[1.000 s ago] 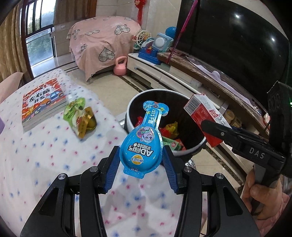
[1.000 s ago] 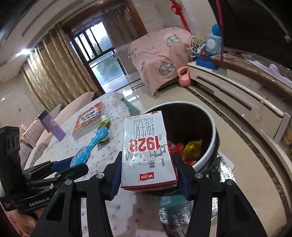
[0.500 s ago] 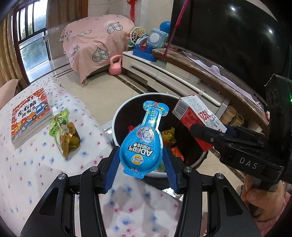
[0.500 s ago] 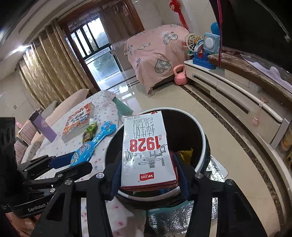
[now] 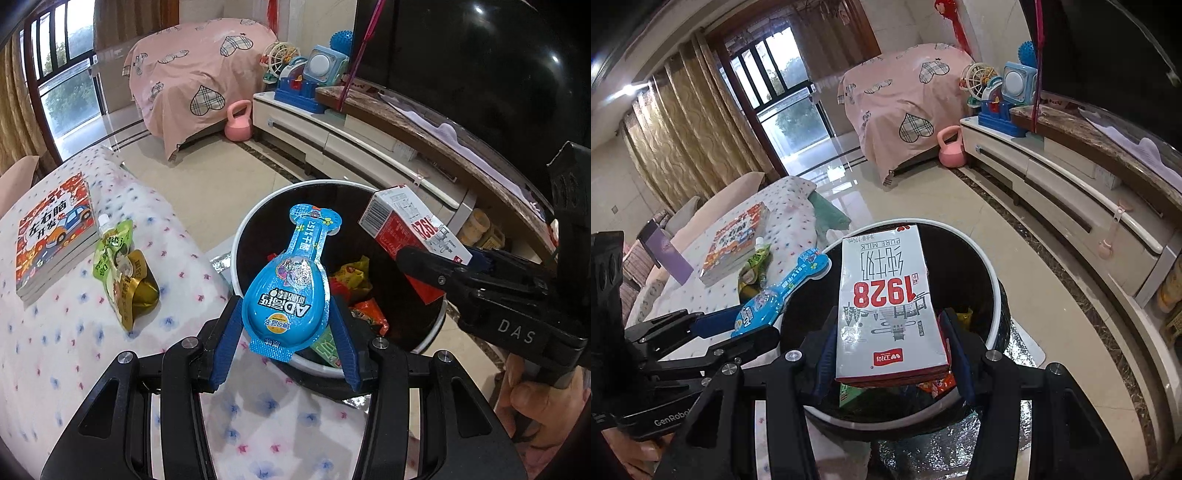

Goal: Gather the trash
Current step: 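Carry the lollipop packet and milk carton over the trash bin and open both tools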

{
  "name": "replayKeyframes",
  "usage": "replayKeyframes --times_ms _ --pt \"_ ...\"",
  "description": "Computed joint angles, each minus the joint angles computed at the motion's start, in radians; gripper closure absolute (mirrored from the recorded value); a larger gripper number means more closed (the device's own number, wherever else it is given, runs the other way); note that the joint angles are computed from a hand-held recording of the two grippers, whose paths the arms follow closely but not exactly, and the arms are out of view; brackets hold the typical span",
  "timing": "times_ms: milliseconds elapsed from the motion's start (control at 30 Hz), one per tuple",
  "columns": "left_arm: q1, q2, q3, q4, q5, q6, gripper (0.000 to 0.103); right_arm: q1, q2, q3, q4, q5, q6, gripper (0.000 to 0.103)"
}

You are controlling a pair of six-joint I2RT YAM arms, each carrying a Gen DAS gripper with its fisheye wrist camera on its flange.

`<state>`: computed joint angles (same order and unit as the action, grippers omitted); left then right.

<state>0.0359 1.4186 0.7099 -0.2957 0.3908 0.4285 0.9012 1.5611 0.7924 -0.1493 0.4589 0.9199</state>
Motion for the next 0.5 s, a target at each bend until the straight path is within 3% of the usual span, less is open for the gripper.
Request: replayKeyframes --times_ms 500 --pt "-0.034 0.082 0.052 0.004 -0.048 -0.007 0.056 -0.068 0.058 0.038 -0.004 -0.06 -0.056 0.05"
